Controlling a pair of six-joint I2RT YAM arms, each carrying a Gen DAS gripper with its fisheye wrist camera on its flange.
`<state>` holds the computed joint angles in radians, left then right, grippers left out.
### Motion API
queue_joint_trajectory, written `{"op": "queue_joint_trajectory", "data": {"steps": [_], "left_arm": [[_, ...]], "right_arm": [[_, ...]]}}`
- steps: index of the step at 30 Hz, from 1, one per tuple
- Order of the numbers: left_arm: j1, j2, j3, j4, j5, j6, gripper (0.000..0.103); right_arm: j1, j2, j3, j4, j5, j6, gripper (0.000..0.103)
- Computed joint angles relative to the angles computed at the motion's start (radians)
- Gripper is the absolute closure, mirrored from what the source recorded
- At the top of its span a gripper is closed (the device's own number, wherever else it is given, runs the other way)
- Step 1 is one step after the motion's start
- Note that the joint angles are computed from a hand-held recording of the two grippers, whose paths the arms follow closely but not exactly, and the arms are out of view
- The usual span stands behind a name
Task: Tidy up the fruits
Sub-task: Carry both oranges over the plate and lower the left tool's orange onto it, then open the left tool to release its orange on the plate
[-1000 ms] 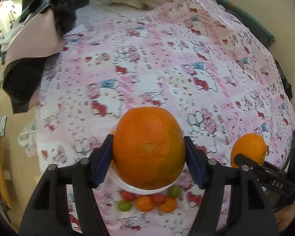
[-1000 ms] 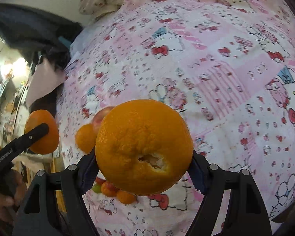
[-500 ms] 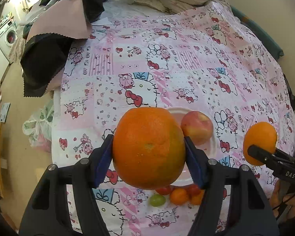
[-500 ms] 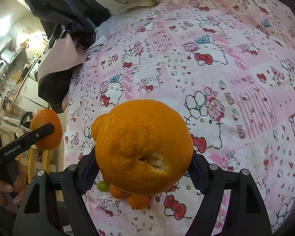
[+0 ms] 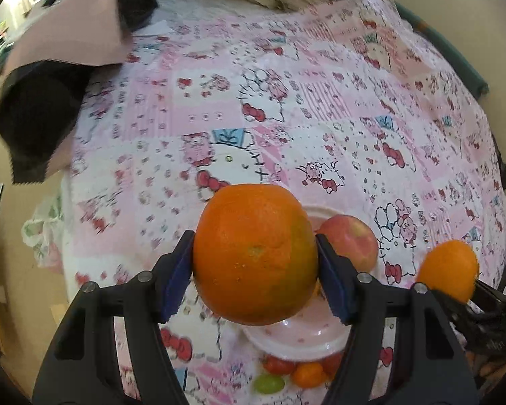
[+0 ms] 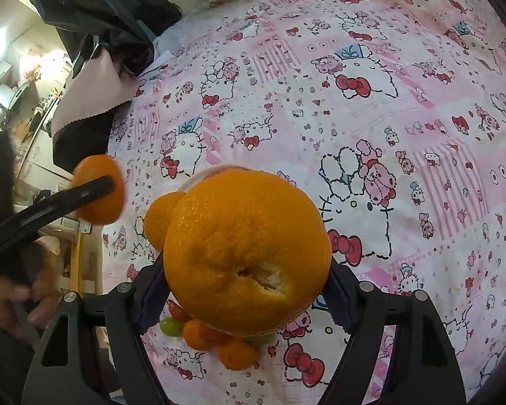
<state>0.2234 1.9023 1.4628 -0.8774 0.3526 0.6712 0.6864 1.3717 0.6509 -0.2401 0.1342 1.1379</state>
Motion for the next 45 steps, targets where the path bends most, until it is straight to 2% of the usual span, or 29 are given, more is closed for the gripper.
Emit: {"op": "queue_joint_trajectory", "data": {"steps": [3,6,10,16,26,31,37,40,45], "left_arm": [[-0.075,0.065,0.031,0.025,-0.041,0.005,0.038],[-0.138,0.092,0.019,0.102,-0.068,-0.009,0.038],[-0.185,0.17,0.074,0.078,-0.067,-0.049,0.038],[-0.222,0.239,0.079,0.086,-0.097,-0.12,0.038],[-0.247,0.251,0.079,0.083,-0.105,-0.149,0.037],[-0.28,0.224,0.016,0.153,-0.165,-0.129,0.036],[-0.275,0.244,0.069,0.086,-0.166,-0.114,0.035],[-0.269,0.214,0.05,0.106,-0.16,-0.112,0.031],[-0.26,0.178,0.039,0.108,-0.152,-0.105,0.03]], "right_arm": [[-0.011,-0.023,-0.011,0.004,-0.003,-0.003,0.022],[-0.026,-0.04,-0.023,0.013,-0.016,-0.007,0.022],[-0.045,-0.056,-0.034,0.022,-0.031,-0.011,0.022],[-0.062,-0.091,-0.055,0.037,-0.043,0.006,0.022],[-0.064,-0.102,-0.062,0.039,-0.047,0.02,0.022],[-0.061,-0.097,-0.06,0.036,-0.041,0.023,0.022],[-0.067,-0.108,-0.068,0.032,-0.044,0.033,0.022],[-0.066,-0.108,-0.066,0.031,-0.042,0.032,0.022],[-0.062,-0.1,-0.062,0.032,-0.043,0.029,0.022]]}}
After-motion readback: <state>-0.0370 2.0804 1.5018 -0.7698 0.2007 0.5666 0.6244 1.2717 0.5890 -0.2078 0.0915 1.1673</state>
